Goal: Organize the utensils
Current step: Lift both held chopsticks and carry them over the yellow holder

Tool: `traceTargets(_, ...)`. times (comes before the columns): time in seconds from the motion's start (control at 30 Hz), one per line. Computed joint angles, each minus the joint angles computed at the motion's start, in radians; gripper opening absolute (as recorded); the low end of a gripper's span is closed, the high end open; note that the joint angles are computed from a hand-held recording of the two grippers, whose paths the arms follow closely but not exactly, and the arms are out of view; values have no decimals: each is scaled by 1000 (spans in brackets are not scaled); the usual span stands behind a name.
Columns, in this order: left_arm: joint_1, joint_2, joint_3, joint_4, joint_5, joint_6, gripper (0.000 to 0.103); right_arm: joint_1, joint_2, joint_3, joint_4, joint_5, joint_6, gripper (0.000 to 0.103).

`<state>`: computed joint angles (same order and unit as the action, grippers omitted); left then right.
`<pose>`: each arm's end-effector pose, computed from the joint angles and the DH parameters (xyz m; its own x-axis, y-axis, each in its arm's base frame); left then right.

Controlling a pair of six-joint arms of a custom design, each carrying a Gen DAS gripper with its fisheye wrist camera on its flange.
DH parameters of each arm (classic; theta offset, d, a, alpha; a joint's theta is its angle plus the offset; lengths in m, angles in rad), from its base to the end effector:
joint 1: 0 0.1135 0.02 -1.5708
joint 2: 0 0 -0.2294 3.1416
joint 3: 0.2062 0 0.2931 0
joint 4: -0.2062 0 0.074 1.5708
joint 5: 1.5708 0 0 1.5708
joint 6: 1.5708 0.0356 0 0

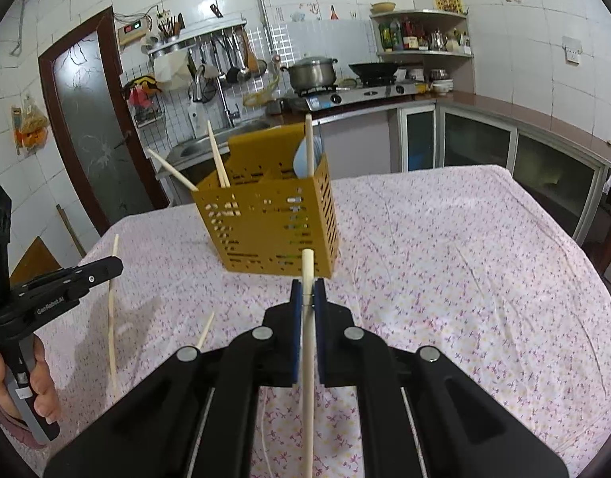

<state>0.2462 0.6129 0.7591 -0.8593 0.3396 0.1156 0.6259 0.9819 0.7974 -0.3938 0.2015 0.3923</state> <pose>0.1860 0.0345 0.2763 -0.6285 -0.0458 -0.7764 0.0876 0.9877 -0.1292 0.2285 0.1564 0.2511 -0.5768 0.0452 -0.8156 -0.2355 0.9469 0.2191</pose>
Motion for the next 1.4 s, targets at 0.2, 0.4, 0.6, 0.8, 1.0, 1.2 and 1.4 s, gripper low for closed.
traceTargets(0.2, 3, -21, 13, -5, 24, -10, 4, 6, -37, -8, 1, 25, -14, 6)
traceTargets(0.4, 1, -26, 40, -9, 42, -16, 4, 16, -80, -22, 17, 52, -24, 6)
traceTargets(0.6, -21, -18, 91, 2, 49, -40, 4, 19, -112, -13, 32, 84, -49, 6)
traceTargets(0.8, -55, 23, 157, 27, 38, -69, 4, 9, -114, 14, 57, 95, -67, 6)
traceTargets(1.0, -61, 83, 224, 57, 38, -83, 4, 9, -113, 45, 80, 113, -91, 6)
traceTargets(1.2, -90, 173, 311, 108, 16, -109, 4, 5, -51, 130, 112, 113, -115, 6)
traceTargets(1.4, -139, 326, 479, 159, -23, -136, 4, -4, 97, 305, 154, 105, -151, 6)
